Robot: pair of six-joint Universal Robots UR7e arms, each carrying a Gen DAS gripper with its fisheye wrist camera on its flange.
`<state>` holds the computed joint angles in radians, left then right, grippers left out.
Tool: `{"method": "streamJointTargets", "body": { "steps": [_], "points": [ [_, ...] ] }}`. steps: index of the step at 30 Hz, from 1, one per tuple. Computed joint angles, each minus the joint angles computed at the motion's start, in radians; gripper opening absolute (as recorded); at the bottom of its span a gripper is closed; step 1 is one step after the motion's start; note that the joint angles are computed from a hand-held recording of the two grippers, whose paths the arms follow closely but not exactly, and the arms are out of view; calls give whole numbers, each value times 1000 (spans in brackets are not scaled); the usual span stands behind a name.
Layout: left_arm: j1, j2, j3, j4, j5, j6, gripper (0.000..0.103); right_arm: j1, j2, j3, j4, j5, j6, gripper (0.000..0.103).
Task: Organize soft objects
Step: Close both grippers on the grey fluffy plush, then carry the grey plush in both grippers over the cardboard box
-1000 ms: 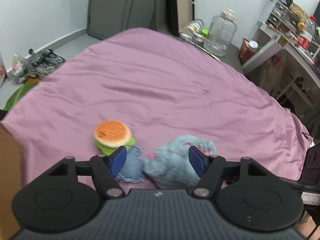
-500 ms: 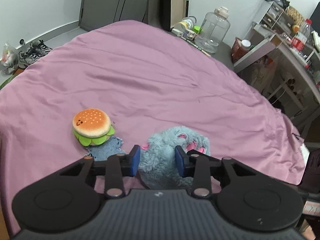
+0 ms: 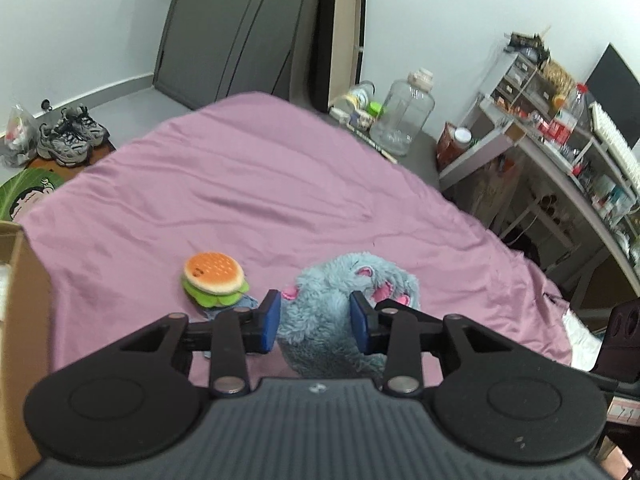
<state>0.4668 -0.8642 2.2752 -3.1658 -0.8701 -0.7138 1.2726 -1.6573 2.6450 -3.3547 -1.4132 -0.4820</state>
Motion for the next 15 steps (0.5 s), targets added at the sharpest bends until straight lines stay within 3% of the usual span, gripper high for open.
{"method": "streamJointTargets", "body": {
  "steps": [15],
  "points": [
    [-66, -232, 152, 75, 112, -53, 36, 242, 181, -3, -205, -128, 106, 26]
  ]
}}
